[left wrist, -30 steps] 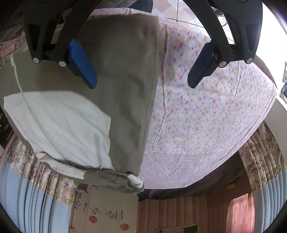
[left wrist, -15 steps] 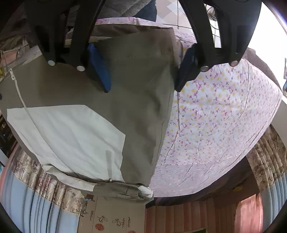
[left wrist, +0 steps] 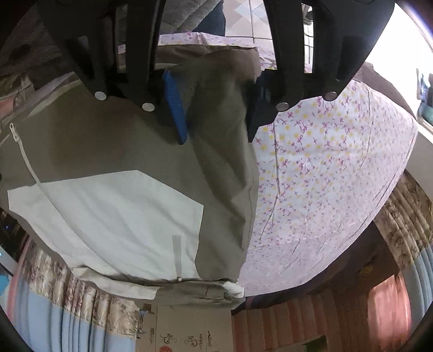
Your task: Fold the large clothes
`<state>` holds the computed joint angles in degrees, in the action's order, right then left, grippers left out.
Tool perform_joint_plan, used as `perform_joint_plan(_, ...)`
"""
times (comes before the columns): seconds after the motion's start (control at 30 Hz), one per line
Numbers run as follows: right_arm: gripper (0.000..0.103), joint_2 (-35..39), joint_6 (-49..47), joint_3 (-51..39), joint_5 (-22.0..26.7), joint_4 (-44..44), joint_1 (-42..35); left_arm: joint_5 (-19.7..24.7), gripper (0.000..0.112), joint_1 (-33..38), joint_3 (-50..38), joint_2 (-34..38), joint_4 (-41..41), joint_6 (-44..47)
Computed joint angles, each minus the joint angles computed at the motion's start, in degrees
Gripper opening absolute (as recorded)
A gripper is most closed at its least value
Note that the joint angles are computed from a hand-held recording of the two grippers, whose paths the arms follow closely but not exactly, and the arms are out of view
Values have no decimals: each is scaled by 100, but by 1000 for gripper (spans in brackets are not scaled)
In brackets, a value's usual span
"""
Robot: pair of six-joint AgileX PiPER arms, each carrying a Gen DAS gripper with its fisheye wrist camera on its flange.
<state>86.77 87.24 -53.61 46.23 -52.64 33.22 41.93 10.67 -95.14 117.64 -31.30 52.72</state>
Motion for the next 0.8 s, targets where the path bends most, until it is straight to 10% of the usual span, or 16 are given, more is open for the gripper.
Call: perform_joint_plan(0.8,22,-149,-56,-72,52,122,-117,-586,38,6,442,-355,-169,-69)
